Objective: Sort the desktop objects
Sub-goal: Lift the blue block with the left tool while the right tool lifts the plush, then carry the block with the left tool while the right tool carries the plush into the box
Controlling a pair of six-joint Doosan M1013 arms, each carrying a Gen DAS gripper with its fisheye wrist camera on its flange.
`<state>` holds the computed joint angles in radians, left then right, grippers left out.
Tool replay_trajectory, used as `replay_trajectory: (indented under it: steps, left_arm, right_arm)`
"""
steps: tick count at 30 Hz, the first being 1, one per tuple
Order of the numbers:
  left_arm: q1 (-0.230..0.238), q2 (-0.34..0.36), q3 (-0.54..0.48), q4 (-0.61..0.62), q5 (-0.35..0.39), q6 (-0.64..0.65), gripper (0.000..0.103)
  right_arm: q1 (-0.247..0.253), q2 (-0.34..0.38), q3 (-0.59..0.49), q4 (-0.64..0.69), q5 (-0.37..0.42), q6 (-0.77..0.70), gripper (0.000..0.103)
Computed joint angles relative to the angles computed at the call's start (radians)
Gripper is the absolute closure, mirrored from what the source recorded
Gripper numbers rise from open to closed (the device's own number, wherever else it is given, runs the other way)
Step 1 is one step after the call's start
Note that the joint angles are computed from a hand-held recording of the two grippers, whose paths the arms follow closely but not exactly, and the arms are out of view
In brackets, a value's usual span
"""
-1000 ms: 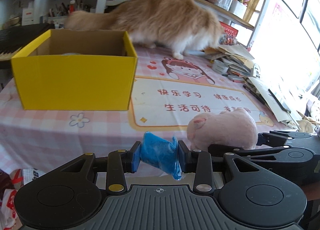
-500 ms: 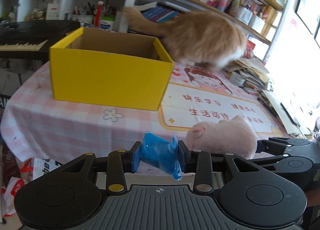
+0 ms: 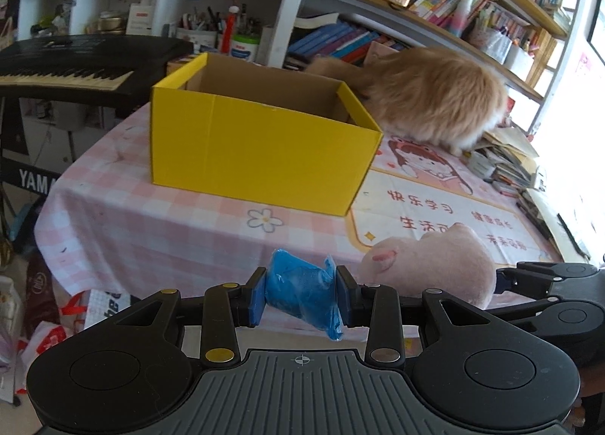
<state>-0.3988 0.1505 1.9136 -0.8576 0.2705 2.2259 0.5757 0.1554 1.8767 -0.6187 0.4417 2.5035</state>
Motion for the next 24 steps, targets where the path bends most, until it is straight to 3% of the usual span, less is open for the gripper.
replay_trajectory:
  steps: [10, 24]
  left_arm:
    - [0.008, 0.012, -0.039, 0.000, -0.029, 0.004, 0.067]
    - [0.008, 0.069, -0.147, -0.092, -0.115, 0.072, 0.067]
  right_arm:
    - [-0.014, 0.017, -0.023, 0.048, -0.051, -0.087, 0.037]
    - [-0.094, 0.026, -0.094, -0.147, -0.219, 0.015, 0.037]
